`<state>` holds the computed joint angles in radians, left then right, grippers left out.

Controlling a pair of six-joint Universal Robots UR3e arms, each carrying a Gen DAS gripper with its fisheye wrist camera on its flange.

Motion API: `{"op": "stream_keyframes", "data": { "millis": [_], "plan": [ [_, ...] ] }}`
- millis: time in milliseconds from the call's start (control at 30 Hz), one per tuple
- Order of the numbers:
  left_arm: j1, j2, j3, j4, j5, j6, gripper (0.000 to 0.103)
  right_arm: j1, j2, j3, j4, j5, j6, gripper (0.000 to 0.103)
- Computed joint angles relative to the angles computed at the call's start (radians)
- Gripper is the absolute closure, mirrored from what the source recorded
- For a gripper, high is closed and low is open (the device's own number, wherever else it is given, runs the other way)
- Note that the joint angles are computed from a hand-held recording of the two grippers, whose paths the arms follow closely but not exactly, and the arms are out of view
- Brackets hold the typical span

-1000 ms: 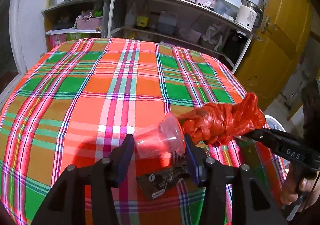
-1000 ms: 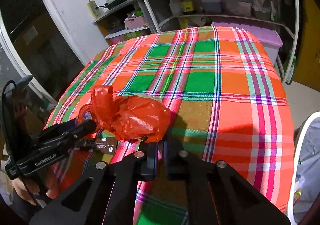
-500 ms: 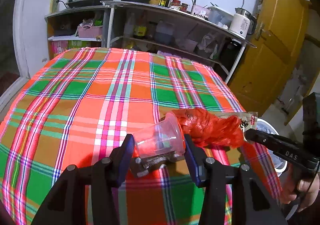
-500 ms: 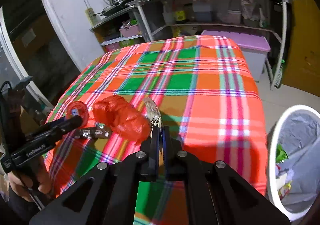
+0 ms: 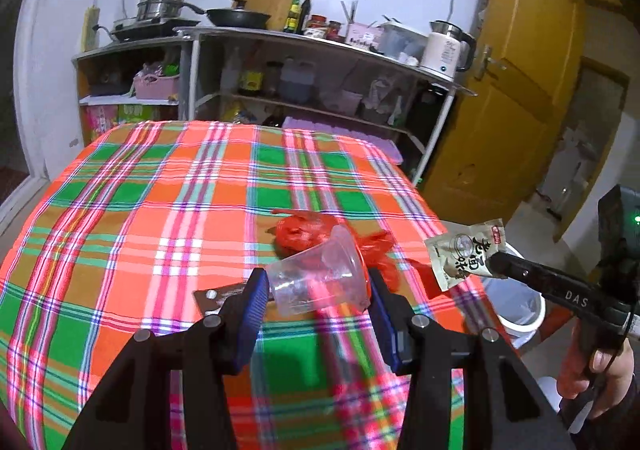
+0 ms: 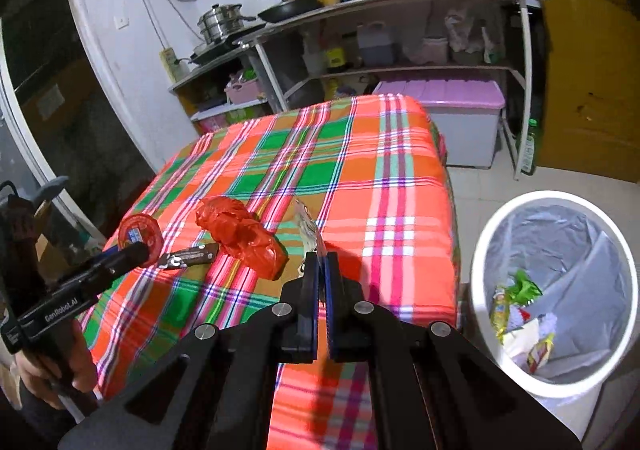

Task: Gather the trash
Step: 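Carry the clear cup and beige snack bag over the trash bin with both tools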

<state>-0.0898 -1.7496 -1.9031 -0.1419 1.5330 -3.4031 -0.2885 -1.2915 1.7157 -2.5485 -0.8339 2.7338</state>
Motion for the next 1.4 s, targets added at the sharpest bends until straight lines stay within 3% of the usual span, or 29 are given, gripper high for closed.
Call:
{"op": "stream_keyframes", "data": {
  "millis": [333, 733, 1400],
  "plan": [
    [-0.134, -0.024, 0.085, -0.021, 0.048, -0.021, 0.054, -0.154, -0.186, 0.152, 0.09, 0.11, -0.101, 0.1],
    [-0.241, -0.158, 0.288, -0.087, 0.068, -0.016, 0.054, -0.293, -0.266, 0.199, 0.176, 0.162, -0.172, 0.101],
    [-0.357, -0.588, 0.946, -0.347, 0.029, 0.034, 0.054, -0.463, -0.156, 0.137, 0.178, 0.145, -0.164, 0.1]
  ]
}}
